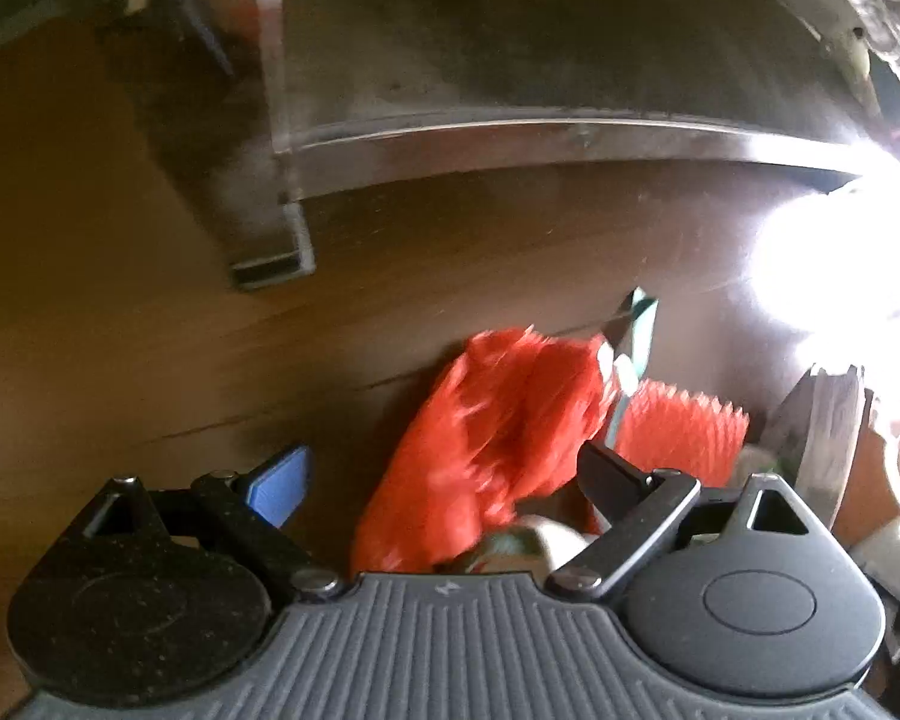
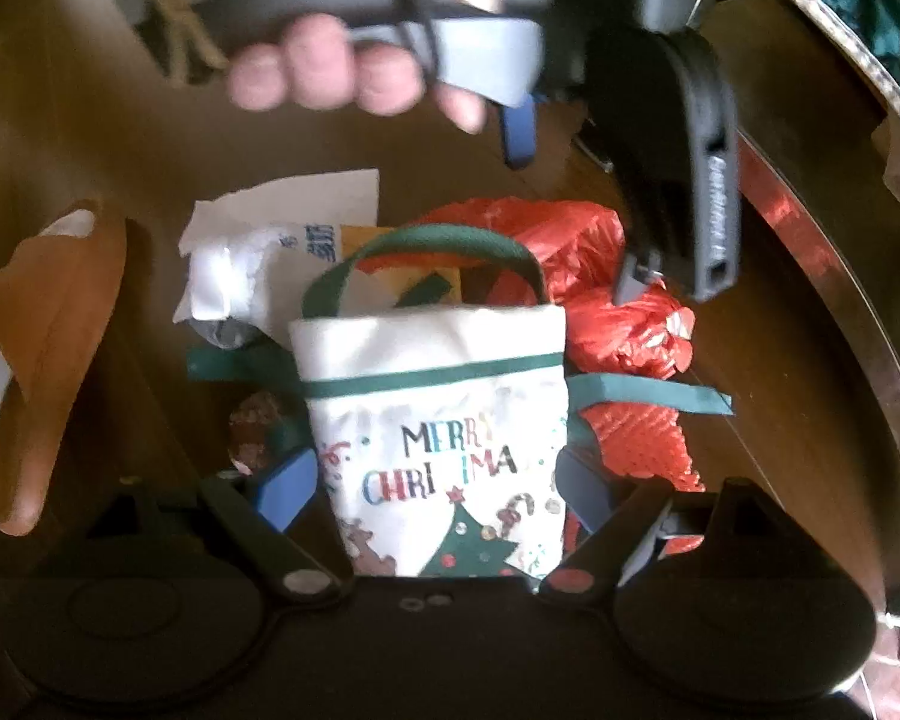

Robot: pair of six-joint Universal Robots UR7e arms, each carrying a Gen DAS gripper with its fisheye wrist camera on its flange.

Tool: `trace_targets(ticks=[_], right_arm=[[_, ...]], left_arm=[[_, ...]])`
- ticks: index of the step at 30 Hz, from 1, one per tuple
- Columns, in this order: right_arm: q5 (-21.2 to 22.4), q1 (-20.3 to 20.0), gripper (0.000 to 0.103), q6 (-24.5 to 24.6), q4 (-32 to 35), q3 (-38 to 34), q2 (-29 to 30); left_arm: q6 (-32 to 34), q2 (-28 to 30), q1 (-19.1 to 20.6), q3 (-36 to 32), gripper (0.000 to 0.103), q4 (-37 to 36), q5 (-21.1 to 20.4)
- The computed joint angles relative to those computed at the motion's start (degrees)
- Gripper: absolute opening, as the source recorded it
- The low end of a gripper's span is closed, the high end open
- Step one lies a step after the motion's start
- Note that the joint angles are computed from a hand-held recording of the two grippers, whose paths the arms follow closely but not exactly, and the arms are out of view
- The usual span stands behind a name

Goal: Collect trash
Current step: 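Lower the left tool to the red plastic bag while the right tool lowers to the Christmas tote, then close the left gripper on the red bag while the right gripper grasps the tote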

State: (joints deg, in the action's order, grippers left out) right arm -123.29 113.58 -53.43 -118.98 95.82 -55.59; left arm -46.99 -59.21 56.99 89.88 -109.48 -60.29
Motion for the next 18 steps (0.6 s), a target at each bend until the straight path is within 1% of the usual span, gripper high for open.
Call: trace_targets(ticks=[3,6,8,9,10,11,12,13,14,15,16,17,18], right_arm=[[-0.63,-0.25,0.085,-0.5,-0.43,0.39,0.04],[-0.14,-0.4,0.084,-2.0,-0.72,0.99,-0.22],[0.51,-0.47,0.083,-2.64,-0.53,1.09,-0.18],[0.92,-0.56,0.081,-2.65,-0.05,0.87,-0.01],[0.81,-0.57,0.078,-2.8,-0.23,0.86,0.19],[0.54,-0.6,0.075,-2.79,-0.58,0.84,0.45],[0.78,-0.66,0.051,-2.03,0.2,0.37,0.71],[0.44,-0.64,0.031,-1.4,0.95,-0.14,1.1],[-0.58,-0.46,0.031,-0.79,1.2,-0.31,1.48],[-0.56,-0.4,0.03,-0.05,1.5,-0.39,1.58],[0.17,-0.47,0.026,0.5,2.35,-0.82,1.55],[0.33,-0.42,0.025,0.61,2.73,-1.01,1.55],[0.29,-0.44,0.02,0.34,2.76,-1.12,1.58]], left_arm=[[0.64,2.64,1.07,-2.94,0.095,1.72,-2.18],[0.35,3.26,1.84,-3.58,0.095,1.96,-4.0],[-0.35,3.98,2.27,-4.19,0.094,2.26,-4.4],[-0.72,4.0,2.45,-4.56,0.091,2.58,-4.6],[-1.02,4.06,2.52,-4.75,0.083,2.59,-4.93],[-1.05,4.12,2.71,-4.95,0.079,2.38,-5.5],[-1.03,4.16,2.8,-5.09,0.077,2.31,-5.65],[-0.95,4.33,2.7,-5.13,0.071,2.35,-5.38],[-0.62,4.38,2.66,-5.29,0.069,2.51,-5.19],[-0.83,4.21,2.64,-4.37,0.068,1.46,-5.4],[-1.06,4.02,2.85,-4.15,0.064,0.85,-5.97],[-1.35,3.86,2.97,-3.97,0.061,0.39,-6.23],[-1.47,3.36,3.07,-3.74,0.059,0.22,-6.32]])
